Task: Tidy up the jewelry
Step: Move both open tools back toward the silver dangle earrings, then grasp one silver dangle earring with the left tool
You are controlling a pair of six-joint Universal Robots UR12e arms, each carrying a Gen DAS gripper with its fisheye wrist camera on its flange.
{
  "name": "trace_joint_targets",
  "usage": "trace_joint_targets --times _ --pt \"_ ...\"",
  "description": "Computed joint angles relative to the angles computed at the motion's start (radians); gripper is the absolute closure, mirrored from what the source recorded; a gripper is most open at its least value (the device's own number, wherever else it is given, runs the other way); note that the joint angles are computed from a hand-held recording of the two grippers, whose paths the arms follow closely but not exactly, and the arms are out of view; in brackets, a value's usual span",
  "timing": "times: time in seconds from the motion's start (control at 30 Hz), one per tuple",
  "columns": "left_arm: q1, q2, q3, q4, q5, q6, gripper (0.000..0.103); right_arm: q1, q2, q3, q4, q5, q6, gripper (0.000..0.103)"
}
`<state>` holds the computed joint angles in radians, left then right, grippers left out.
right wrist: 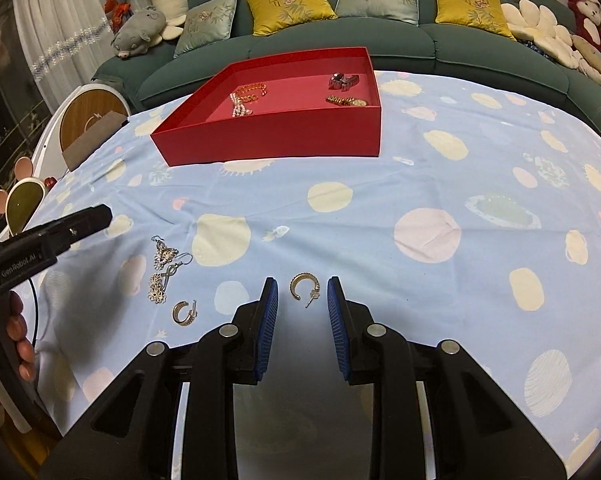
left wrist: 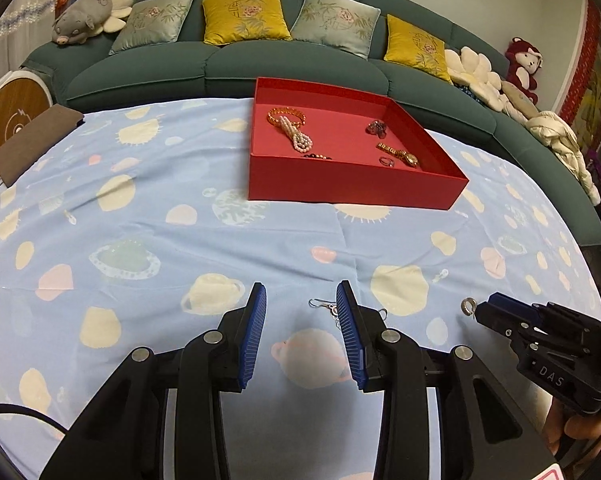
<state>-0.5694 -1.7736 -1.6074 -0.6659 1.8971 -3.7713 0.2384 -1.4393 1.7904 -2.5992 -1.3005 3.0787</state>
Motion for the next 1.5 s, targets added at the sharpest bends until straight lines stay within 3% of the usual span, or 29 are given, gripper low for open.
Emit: trace_joint_targets --times 0.2,0.4,0.5,0.6,0.67,0.7,0.77,0.8,1.13,1.5 --pt "0.007 -0.022 0.014 -0.022 -0.03 0.008 0.068 0.009 -0.003 -0.003 0.018 0.032 -0.047 0.077" --pt "0.016 -0.042 0.026 -0.042 -0.081 -0.004 0.067 0.004 0.002 -0.003 0.019 0.007 -0.033 0.077" --pt "0.013 -0.049 0.03 -0.028 -0.072 0.006 0.056 -0.003 0.003 -0.003 0.018 0.01 -0.022 0.077" --pt "0.01 -0.056 0.033 -0.014 -0.06 0.017 0.055 -0.003 -0.003 0.0 0.019 0.029 -0.034 0.077" --pt "0.011 -0.059 0.032 0.001 -0.055 0.026 0.066 0.001 -0.007 0.003 0.021 0.04 -0.048 0.077" --pt "0.013 -0.061 0.032 0.004 -0.06 0.031 0.083 0.005 -0.008 0.002 0.023 0.048 -0.055 0.077" --pt "0.02 -0.06 0.03 0.012 -0.08 0.027 0.089 0.013 -0.009 0.0 0.031 0.063 -0.072 0.077" --pt "0.025 -0.058 0.028 0.015 -0.097 0.022 0.097 0.018 -0.009 -0.003 0.034 0.069 -0.08 0.077" --pt "0.04 -0.009 -0.013 0.076 -0.079 0.01 0.098 0.071 0.005 -0.023 0.087 0.101 -0.155 0.077" --pt "0.062 0.045 -0.072 0.082 -0.062 -0.03 0.098 0.111 0.051 -0.063 0.083 0.07 -0.156 0.077"
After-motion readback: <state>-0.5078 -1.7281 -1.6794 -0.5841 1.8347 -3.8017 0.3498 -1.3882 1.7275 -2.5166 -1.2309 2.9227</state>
